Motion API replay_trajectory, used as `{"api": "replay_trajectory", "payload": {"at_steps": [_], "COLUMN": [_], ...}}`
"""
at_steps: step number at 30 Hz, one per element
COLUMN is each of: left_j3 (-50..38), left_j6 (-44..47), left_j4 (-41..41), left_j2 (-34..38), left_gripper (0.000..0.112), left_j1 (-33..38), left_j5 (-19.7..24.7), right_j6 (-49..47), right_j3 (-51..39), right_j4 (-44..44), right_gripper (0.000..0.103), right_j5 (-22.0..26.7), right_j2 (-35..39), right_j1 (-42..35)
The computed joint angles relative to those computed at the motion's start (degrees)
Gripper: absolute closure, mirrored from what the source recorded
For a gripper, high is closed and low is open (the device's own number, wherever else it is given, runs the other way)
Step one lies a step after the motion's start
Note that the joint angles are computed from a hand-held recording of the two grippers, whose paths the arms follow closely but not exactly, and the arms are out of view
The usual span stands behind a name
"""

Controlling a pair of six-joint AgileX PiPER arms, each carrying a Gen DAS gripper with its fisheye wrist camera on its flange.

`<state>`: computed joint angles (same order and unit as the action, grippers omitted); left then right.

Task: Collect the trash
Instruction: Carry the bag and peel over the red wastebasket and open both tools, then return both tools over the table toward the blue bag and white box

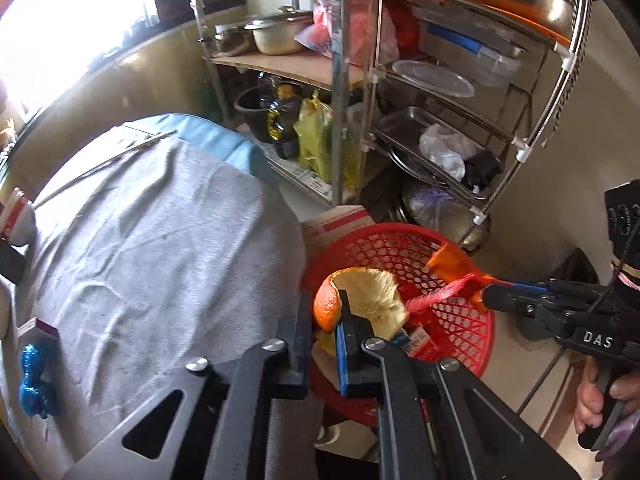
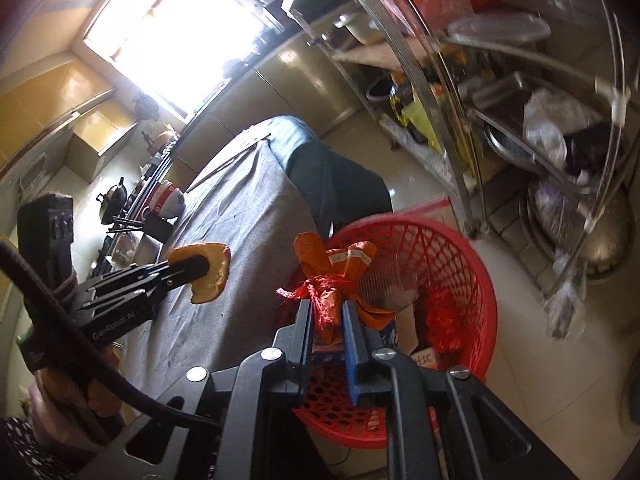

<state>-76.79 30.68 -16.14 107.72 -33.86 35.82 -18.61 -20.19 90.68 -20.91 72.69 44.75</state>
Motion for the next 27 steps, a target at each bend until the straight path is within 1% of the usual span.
{"api": "replay_trajectory", "payload": {"at_steps": [1, 2, 3, 4, 5, 6, 7, 9, 10, 12, 16, 20, 27], "left_j3": [-0.34, -0.05, 0.7, 1.57, 1.88, 1.53, 1.42, 1.81, 1.92, 2.09, 3.91, 5.85, 8.73], "left_j6": [0.35, 0.94, 0.83, 0.63, 0.86, 1.57, 1.69, 2.15, 1.94, 1.04, -1.13, -3.0, -4.24], "left_j4": [-0.35, -0.97, -0.92, -0.66, -0.85, -1.7, -2.01, -2.5, -2.37, -1.83, 0.08, 2.31, 3.98], "left_j2": [0.3, 0.21, -0.19, -0.74, -1.02, -0.96, -1.0, -1.42, -1.45, -1.55, -2.97, -5.36, -8.66], "left_gripper": [0.077, 0.069, 0.057, 0.056, 0.056, 0.056, 0.056, 0.056, 0.056, 0.056, 0.055, 0.055, 0.054], "left_j1": [-0.06, 0.0, -0.1, -0.08, 0.19, 0.78, 1.21, 2.48, 2.97, 4.32, 6.95, 9.56, 13.58], "left_j5": [0.76, 0.73, -0.26, -1.53, -1.88, -1.05, -0.66, -0.63, -0.62, 0.02, -0.81, -2.71, -5.02], "right_j6": [1.12, 3.85, 6.45, 8.26, 8.8, 8.82, 8.31, 7.4, 6.9, 7.55, 9.75, 14.05, 9.19], "right_j3": [0.28, 0.89, 1.48, 1.92, 2.3, 2.49, 2.63, 2.67, 2.54, 2.21, 0.68, -1.32, -6.92], "right_j4": [-0.65, -3.21, -5.65, -7.14, -7.23, -6.84, -6.05, -4.06, -3.09, -3.31, -7.22, -12.84, -10.35], "right_gripper": [0.084, 0.084, 0.083, 0.079, 0.074, 0.071, 0.067, 0.052, 0.042, 0.042, 0.042, 0.042, 0.042], "right_j5": [0.62, 2.0, 3.59, 4.38, 4.21, 3.81, 3.54, 2.23, 1.22, -0.64, 0.75, 2.04, 2.59], "right_j2": [-0.19, -0.41, -0.67, -0.86, -1.06, -1.13, -1.36, -1.79, -1.88, -1.84, -0.17, 1.94, 5.78], "right_j1": [-0.4, -1.53, -2.93, -3.85, -3.94, -3.84, -3.83, -2.96, -2.29, -1.02, -1.99, -2.51, -0.54]}}
